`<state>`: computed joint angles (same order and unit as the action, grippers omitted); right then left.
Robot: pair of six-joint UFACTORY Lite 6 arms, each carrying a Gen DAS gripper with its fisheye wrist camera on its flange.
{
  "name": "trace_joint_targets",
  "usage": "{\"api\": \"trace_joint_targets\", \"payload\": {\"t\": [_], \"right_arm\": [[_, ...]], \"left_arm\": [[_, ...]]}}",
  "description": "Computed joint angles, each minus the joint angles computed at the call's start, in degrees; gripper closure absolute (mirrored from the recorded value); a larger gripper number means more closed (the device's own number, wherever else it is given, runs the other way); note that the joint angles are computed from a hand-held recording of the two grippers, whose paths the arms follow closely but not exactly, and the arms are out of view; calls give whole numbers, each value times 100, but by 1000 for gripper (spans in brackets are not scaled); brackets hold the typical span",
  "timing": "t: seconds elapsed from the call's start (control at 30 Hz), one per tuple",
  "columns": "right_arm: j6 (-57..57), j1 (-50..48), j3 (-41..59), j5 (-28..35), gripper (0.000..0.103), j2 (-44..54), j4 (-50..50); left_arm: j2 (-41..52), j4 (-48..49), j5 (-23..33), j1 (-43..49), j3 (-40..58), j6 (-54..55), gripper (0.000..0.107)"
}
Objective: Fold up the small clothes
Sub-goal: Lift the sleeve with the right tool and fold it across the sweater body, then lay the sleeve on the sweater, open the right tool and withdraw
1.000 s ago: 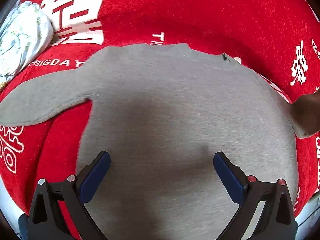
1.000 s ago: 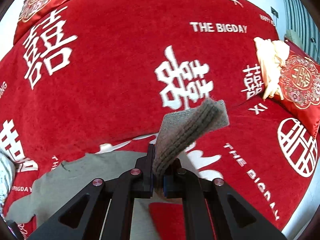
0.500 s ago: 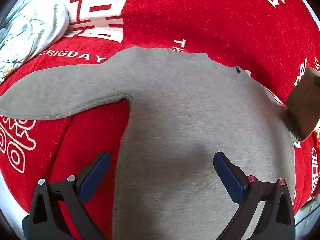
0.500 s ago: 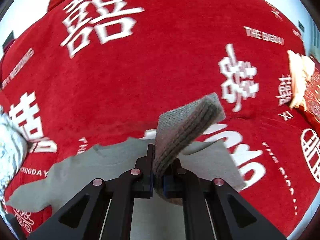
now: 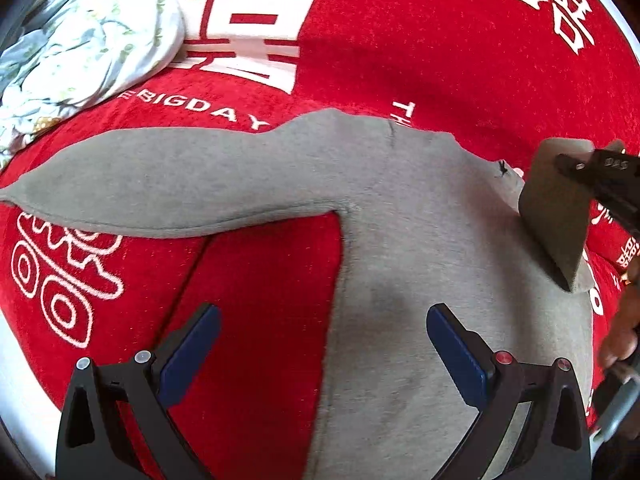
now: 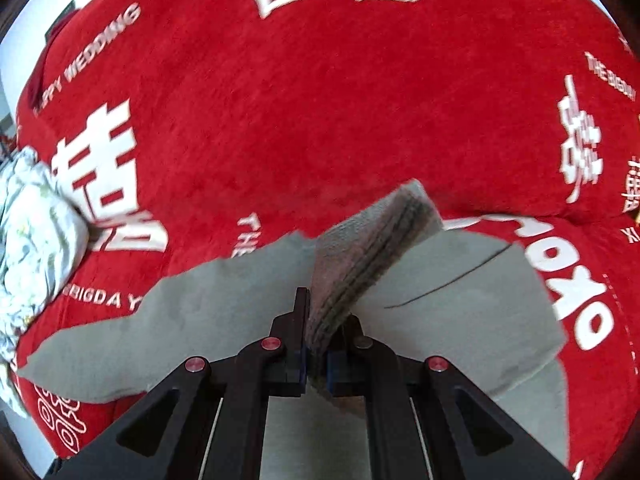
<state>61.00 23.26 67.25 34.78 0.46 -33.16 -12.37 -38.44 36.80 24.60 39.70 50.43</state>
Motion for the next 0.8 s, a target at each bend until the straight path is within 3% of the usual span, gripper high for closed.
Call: {"api": "trace_joint_targets", "payload": {"t": [0.63, 0.77, 0.8], "right_arm": [[378, 712, 153, -687, 95, 1687, -83], [382, 782, 214, -708, 86, 1730, -174], [275, 787, 219, -774, 76, 1725, -84]], "left_arm": [[74, 136, 14, 329, 9, 59, 4], [33, 205, 22, 280, 1, -35, 4], [17, 190, 70, 298, 10, -30, 4]]}}
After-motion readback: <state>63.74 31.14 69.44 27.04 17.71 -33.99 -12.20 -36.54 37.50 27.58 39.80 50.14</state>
